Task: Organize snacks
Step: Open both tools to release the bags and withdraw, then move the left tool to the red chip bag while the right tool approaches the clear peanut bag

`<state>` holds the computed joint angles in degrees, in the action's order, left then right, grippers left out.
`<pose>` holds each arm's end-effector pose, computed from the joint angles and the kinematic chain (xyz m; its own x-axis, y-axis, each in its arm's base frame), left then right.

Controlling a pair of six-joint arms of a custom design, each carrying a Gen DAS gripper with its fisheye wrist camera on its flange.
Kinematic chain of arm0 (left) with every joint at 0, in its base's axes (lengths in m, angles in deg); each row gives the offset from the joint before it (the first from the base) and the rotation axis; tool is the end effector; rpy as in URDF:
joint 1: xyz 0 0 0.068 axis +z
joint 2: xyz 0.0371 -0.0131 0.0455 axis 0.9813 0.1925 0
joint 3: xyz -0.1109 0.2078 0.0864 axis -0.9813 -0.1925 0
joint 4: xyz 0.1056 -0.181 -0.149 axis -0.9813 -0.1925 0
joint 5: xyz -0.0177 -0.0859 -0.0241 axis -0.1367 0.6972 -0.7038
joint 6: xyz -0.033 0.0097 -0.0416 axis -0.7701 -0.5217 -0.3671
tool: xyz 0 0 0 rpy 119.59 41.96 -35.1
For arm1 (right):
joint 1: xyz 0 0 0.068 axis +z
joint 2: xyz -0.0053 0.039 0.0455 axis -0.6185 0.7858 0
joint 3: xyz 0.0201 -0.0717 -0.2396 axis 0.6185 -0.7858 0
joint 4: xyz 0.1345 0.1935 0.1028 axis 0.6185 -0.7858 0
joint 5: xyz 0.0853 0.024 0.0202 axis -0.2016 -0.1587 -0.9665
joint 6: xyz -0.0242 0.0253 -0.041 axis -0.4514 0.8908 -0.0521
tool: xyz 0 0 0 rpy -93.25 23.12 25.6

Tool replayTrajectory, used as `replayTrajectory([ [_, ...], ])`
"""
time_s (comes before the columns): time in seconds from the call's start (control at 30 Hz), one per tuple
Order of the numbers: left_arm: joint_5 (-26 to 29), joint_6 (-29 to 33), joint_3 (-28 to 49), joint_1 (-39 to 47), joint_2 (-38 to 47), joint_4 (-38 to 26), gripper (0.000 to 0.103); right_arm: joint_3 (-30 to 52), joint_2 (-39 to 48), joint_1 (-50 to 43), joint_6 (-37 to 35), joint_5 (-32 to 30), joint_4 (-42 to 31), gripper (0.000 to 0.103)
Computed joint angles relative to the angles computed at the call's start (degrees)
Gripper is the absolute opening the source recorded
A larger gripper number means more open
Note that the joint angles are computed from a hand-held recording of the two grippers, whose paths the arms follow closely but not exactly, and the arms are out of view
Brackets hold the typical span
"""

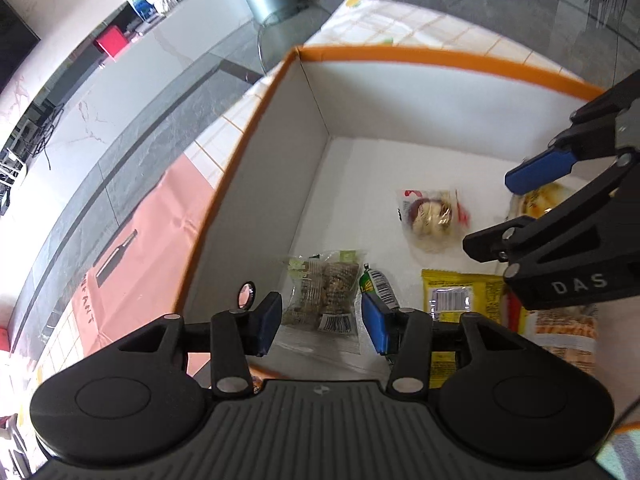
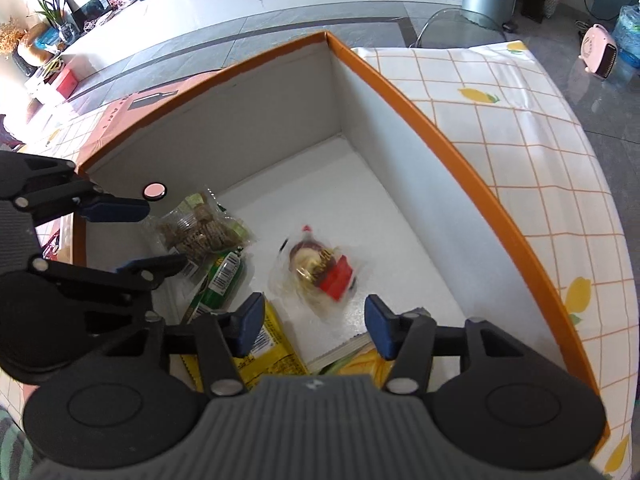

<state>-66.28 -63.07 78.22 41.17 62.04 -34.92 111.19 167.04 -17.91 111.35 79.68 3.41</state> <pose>0.2165 -0.1618 0.1667 -0.4511 0.8149 -0.3639 0.7862 0.5558 0.2701 0.2328 0.0853 0.1236 -0.9185 0.1921 -0.3456 0.1388 0.9751 0.1731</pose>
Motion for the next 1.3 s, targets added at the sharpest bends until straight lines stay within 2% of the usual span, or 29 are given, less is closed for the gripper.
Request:
replayTrajectory([
  [0.2, 4.1, -3.7, -3.6, 2.8, -14.8, -5.4, 0.055, -1.1, -8.6, 5.5, 5.3, 4.0, -5.5, 0.053],
  [0.33, 5.8, -6.5, -5.5, 5.5, -25.3, -11.3, 0.055, -1.6, -14.4, 11.2, 9.9, 7.1, -8.1, 0.053],
  [0.43, 7.9, -5.6, -6.7, 9.3, -33.3, -16.0, 0.055, -0.5, -17.8, 16.9, 14.4, 10.2, -11.0, 0.051],
  [0.57, 15.3, -0.7, -7.7, 21.7, -44.0, -23.4, 0.055, 0.2, -21.8, 27.5, 22.8, 16.8, -13.7, 0.051],
  [0.67, 24.0, 6.5, -7.4, 37.2, -48.2, -28.4, 0.055, 1.5, -21.4, 35.6, 29.4, 22.8, -14.5, 0.051],
  [0.83, 39.6, 24.2, -4.7, 66.0, -45.3, -38.0, 0.055, 3.8, -16.1, 47.6, 40.2, 31.9, -12.5, 0.051],
  [0.93, 44.5, 33.8, -3.1, 80.8, -40.0, -42.4, 0.055, 5.9, -10.7, 52.8, 45.4, 35.3, -10.0, 0.051],
  [1.03, 47.5, 40.2, -2.8, 91.3, -34.4, -44.1, 0.055, 7.9, -4.3, 56.1, 49.3, 37.1, -6.2, 0.051],
  [1.13, 48.5, 43.1, -3.1, 96.4, -29.3, -43.4, 0.055, 11.2, 3.2, 58.1, 51.5, 37.8, -3.7, 0.051],
  [1.3, 48.5, 45.2, -4.5, 98.4, -23.9, -41.0, 0.054, 15.3, 11.8, 57.5, 52.2, 36.5, -1.0, 0.051],
])
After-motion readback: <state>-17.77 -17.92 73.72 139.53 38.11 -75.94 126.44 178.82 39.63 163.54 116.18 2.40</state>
